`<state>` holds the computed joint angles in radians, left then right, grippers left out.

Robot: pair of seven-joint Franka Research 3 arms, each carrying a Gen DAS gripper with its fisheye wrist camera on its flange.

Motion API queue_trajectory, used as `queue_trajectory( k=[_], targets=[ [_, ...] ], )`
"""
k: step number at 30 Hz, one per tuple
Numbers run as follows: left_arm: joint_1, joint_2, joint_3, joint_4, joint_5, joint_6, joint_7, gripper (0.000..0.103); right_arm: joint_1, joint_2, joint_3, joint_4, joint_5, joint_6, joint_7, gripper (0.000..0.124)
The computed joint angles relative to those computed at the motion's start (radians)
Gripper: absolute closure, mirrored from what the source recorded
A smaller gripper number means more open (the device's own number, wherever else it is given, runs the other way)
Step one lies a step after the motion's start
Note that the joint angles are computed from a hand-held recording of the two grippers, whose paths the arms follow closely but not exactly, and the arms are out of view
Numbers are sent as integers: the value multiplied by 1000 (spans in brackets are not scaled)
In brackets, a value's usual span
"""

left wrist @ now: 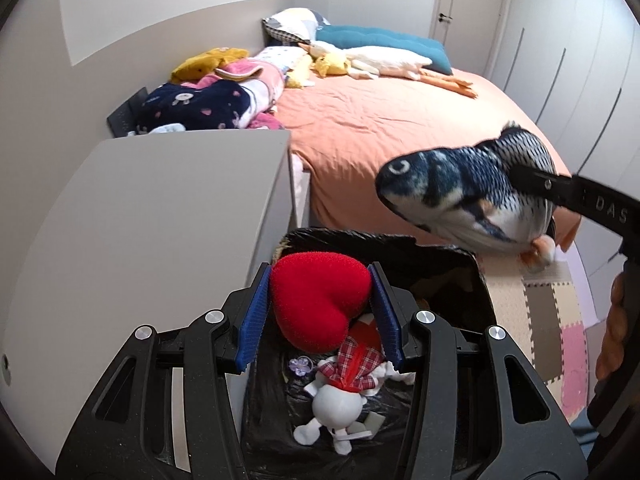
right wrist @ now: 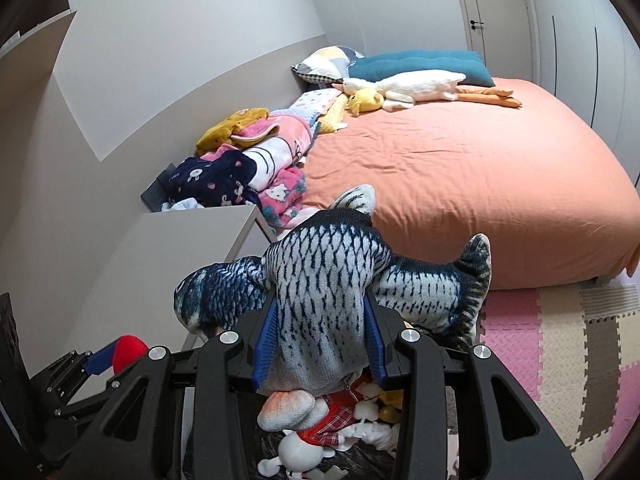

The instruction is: Collect trash

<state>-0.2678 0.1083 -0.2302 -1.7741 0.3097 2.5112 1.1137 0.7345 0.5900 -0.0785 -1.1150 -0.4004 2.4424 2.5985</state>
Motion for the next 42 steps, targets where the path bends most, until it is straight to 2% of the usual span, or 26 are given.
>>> queue_trajectory(
  k=[2,5,6,7,8,11,19,34,42],
  targets=[
    [-2,4,-2,4,1,-8,8,55,0,-1,-1,-1,-1,-2,-1,84],
    [-10,2,-6,1,15,-26,20,55,4,-2,-8,-3,-12,3,10,72],
    [-11,7,-10,10,7,-49,49,45,6,3,-10,6,-16,-7,11,60],
    [-14,12,-11,19,7,-68,63,18,11,9,-15,21,-23,-24,15,53],
    [-21,11,-9,18,39,-73,52,4,21,14,-28,34,-42,-43,30,42],
    [-31,-2,-6,-7,104,-44,30,6,35,20,-42,55,-87,-72,54,40],
    [-25,-7,-7,-12,73,-39,45,6,17,9,-22,37,-90,-72,51,40],
    [-20,-19,-6,-36,74,-12,35,6,16,43,-19,89,-58,-88,23,40],
    [-9,-26,-8,-47,4,8,68,6,18,44,-20,90,-55,-89,19,40]
  ],
)
